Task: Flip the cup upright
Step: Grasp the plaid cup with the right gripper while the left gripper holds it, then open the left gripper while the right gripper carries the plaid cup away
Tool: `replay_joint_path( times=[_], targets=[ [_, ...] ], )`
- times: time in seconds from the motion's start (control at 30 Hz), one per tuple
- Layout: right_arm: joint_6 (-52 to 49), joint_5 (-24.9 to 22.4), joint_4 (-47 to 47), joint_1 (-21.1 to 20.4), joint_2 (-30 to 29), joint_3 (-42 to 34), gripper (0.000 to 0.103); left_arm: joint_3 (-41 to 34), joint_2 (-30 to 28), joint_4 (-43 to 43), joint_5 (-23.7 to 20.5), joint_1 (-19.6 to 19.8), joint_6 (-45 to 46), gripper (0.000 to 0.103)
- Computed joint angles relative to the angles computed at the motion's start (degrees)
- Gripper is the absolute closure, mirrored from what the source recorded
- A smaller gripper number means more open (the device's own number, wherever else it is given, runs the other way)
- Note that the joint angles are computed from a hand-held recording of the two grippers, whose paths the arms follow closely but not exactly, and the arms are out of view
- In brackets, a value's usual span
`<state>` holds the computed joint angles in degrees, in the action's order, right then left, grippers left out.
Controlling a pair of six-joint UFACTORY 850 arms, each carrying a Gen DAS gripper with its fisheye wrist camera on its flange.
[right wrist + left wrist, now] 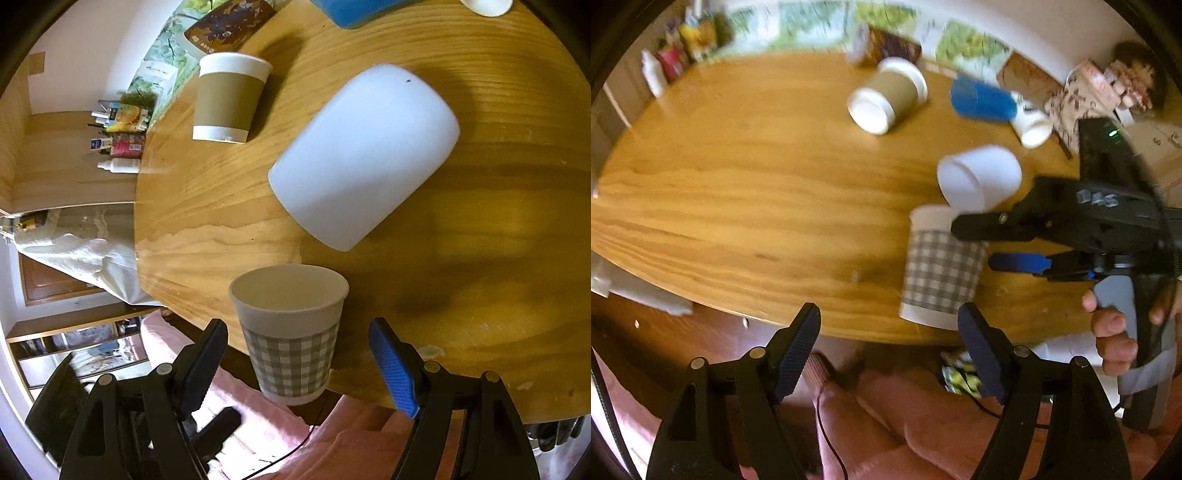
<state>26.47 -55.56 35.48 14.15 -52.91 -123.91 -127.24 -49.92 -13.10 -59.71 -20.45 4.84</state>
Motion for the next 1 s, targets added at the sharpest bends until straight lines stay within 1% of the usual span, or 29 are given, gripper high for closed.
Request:
replay_joint_path(
  times=[0.03,0.13,0.2,0.3,0.37,0.43,0.53,0.57,0.63,0.83,1.0],
  targets=[
    [0.53,-0.27,-0.68,0.16,-0.36,-0.57,0.024,3.4,2.17,0.34,3.34,0.17,0.11,0.023],
    [1.9,-0.79,-2.46,0.66,-1.43,-2.41,0.024,9.39,6.08,0.03,10.11,0.59,0.51,0.023],
    [2.97,-1.0,-3.82,1.03,-2.09,-3.63,0.024,14.0,9.13,-1.42,15.51,1.22,1.83,0.023],
    [4.41,-1.37,-5.87,1.45,-3.2,-5.44,0.024,17.59,11.49,-1.27,21.16,1.49,2.34,0.023],
    [5.95,-1.78,-7.65,1.8,-3.97,-6.78,0.024,18.69,12.32,0.82,23.42,1.39,1.26,0.023],
    [6.71,-1.47,-8.05,1.98,-4.3,-7.22,0.024,20.21,13.37,0.07,25.52,1.7,2.78,0.023],
    [7.82,-0.9,-8.89,2.24,-4.53,-7.57,0.025,21.18,13.94,-2.71,26.75,2.28,5.88,0.023],
    [7.94,-0.36,-9.25,2.36,-4.56,-7.64,0.03,21.51,14.19,-3.28,26.88,2.46,6.73,0.023],
    [8.13,-0.03,-9.66,2.42,-4.58,-7.7,0.034,21.75,14.39,-4.16,26.68,2.78,8.48,0.023],
    [11.06,1.54,-12.2,3.13,-4.55,-8.0,0.036,22.19,14.86,-6.18,25.24,3.94,14.12,0.023],
    [14.35,4.47,-15.35,4.21,-3.5,-6.73,0.039,21.81,14.69,-8.96,23.76,4.98,19.44,0.023]
  ],
)
